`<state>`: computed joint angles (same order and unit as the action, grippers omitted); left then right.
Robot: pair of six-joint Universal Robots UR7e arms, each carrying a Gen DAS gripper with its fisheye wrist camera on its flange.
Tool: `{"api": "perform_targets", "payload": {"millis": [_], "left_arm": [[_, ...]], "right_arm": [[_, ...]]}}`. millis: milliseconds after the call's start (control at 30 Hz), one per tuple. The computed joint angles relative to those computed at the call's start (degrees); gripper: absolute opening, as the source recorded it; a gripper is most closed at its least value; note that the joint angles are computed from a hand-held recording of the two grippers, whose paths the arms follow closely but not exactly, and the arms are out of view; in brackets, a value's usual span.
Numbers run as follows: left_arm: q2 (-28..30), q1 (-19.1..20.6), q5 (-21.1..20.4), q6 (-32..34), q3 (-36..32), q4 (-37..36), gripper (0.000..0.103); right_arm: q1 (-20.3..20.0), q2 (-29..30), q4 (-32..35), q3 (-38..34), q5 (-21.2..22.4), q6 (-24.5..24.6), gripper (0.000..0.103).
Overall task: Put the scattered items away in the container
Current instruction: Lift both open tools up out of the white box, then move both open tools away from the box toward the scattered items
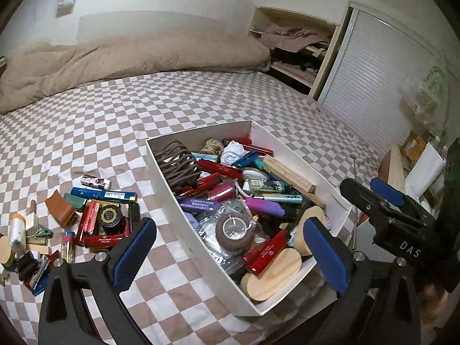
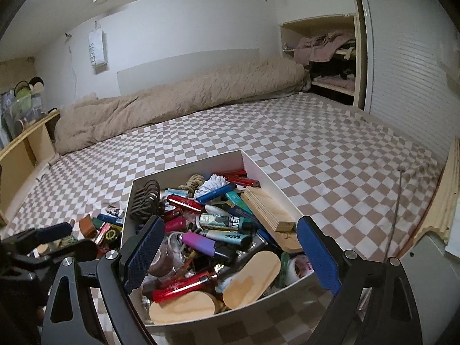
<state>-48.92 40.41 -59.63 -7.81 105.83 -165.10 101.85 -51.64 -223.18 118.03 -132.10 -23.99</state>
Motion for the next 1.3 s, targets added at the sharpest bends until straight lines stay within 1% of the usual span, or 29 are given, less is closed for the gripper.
{"api": "perform_targets", "payload": {"millis": [200,233,267,367,600,767,1000,1167,1300], "left_arm": [[-1.0,-0.5,2.0,2.2,2.3,-2.2,0.103],[-1.2,-0.5,2.2,2.4,2.6,-2.5,0.103],[-1.3,-0.5,2.3,2.4,2.9,-2.7,0.103],[-1.7,-0.4,2.3,2.3,3.4,-2.8,0.103],[-2.5,-0.3,2.8,2.4,4.8,-3.7,0.103],[-3.1,-0.4,2.3,3.5,5.8,-4.4,0.103],[-3.3,-0.7,3.4,4.4,6.8,-4.6,0.103],[-3.5,-0.8,5.5,3.6,7.2,-3.6,0.103],[-4.1,-0.5,5.5,3.3,7.7,-3.7,0.103]], "right_arm": [[0.9,1.3,-2.6,0.6,-2.0,-2.5,0.094],[1.0,1.5,-2.9,0.6,-2.3,-2.7,0.103],[1.0,1.9,-3.5,0.7,-2.5,-3.2,0.103],[1.3,2.6,-4.4,0.9,-3.3,-4.5,0.103],[1.8,3.8,-6.1,1.3,-4.5,-5.3,0.103],[2.0,4.0,-6.1,1.6,-4.7,-5.0,0.103],[2.3,4.2,-5.9,1.8,-5.0,-4.3,0.103],[2.5,4.5,-5.4,1.8,-5.2,-3.4,0.103],[2.7,5.1,-5.6,1.2,-5.9,-4.1,0.103]]}}
